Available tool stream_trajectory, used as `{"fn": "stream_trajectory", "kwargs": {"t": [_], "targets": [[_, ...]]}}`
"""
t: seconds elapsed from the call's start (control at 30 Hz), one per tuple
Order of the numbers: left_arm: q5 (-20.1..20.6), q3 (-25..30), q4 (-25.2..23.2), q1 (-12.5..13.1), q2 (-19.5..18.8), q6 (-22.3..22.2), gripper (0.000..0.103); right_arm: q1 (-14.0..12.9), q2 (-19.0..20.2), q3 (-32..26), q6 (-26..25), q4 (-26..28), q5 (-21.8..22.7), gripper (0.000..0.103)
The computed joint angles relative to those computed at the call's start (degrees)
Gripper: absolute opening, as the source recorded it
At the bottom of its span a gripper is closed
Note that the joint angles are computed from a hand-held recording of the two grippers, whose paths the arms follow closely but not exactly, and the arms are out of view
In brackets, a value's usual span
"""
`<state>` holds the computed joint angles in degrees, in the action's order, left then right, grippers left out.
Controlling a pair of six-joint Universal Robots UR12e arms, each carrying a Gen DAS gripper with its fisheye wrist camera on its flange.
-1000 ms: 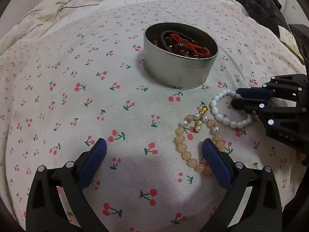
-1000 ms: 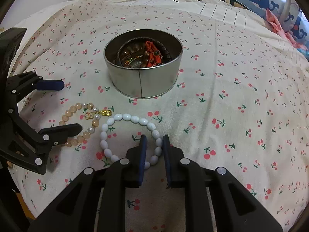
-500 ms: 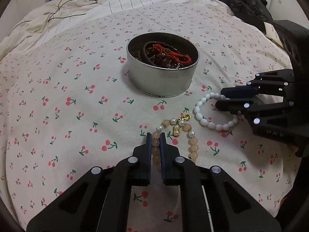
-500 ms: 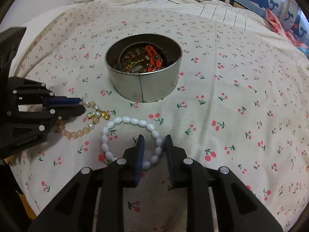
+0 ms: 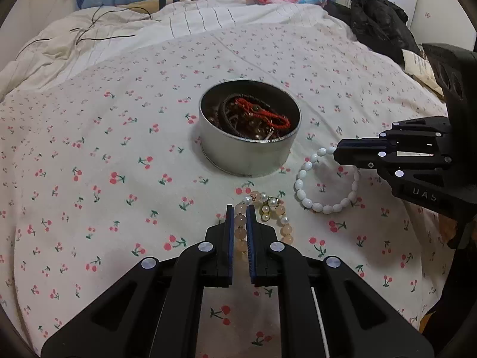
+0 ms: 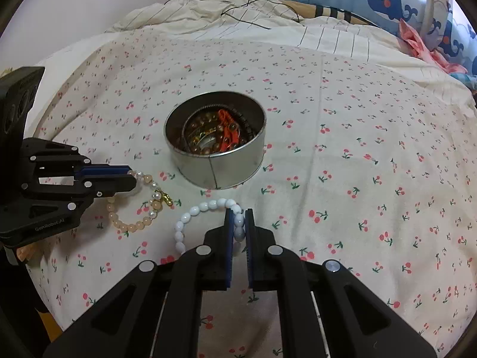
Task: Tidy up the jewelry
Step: 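Grasp the peach bead bracelet with the left gripper while the right gripper grasps the white bead bracelet, then carry both bracelets over the tin and open both grippers to drop them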
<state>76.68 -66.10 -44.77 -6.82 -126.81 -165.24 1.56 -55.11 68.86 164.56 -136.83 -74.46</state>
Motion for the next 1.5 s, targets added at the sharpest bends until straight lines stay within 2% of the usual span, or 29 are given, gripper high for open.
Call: {"fn": "stream_trajectory", "kwargs": {"t": [0.1,0.17,0.2,0.27,0.37,0.4,0.43,0.5,0.53,0.8,0.93,1.17,1.3,1.5], "targets": [[1.92,0.85,-1.78,-0.19,-0.56,0.39,0.007,0.26,1.06,-1.85,-0.82,4.16,-1.52,0.009],[2.91,1.62,-3.85,-0.28,-1.10,0.75,0.008,0.29,1.55,-2.42,-1.25,5.75,-1.78,0.026],[3.17,1.80,-4.41,-0.29,-1.29,0.90,0.008,0.33,1.70,-2.66,-1.82,6.59,-1.60,0.044],[3.35,1.82,-4.38,-0.31,-1.36,0.67,0.012,0.80,1.76,-2.65,-3.18,6.33,-2.81,0.047],[4.01,1.98,-4.54,-0.47,-1.51,0.57,0.020,1.12,1.93,-2.77,-3.71,6.56,-3.87,0.044],[4.10,1.99,-4.59,-0.54,-1.57,0.61,0.021,1.13,1.98,-2.88,-3.69,6.78,-3.81,0.034],[4.65,1.84,-4.25,-0.70,-1.58,0.84,0.022,1.14,2.00,-2.97,-3.77,6.96,-3.79,0.019],[5.25,1.85,-4.06,-0.89,-1.60,2.00,0.016,1.07,1.85,-2.85,-3.69,6.91,-3.36,0.008],[3.96,2.14,-5.07,-0.73,-1.59,2.25,0.007,1.01,1.69,-2.59,-3.80,6.49,-3.29,0.008],[0.96,2.29,-4.54,-0.71,-0.78,3.05,0.007,-0.59,0.17,-0.89,1.06,1.78,3.24,0.008],[-1.90,3.30,-4.46,-0.81,-0.66,5.10,0.007,-1.61,-0.30,-0.54,4.11,0.34,7.60,0.008],[-8.42,4.96,-4.01,-0.81,-0.88,9.88,0.007,-2.52,-0.50,-0.76,7.37,-1.79,10.01,0.008],[-11.82,6.25,-2.15,-0.59,-1.67,7.60,0.007,-3.25,-0.48,-0.74,9.72,-3.54,11.74,0.008],[-13.34,8.79,1.39,-0.38,-3.61,2.86,0.007,-3.83,0.02,-1.78,12.31,-6.14,12.74,0.008]]}}
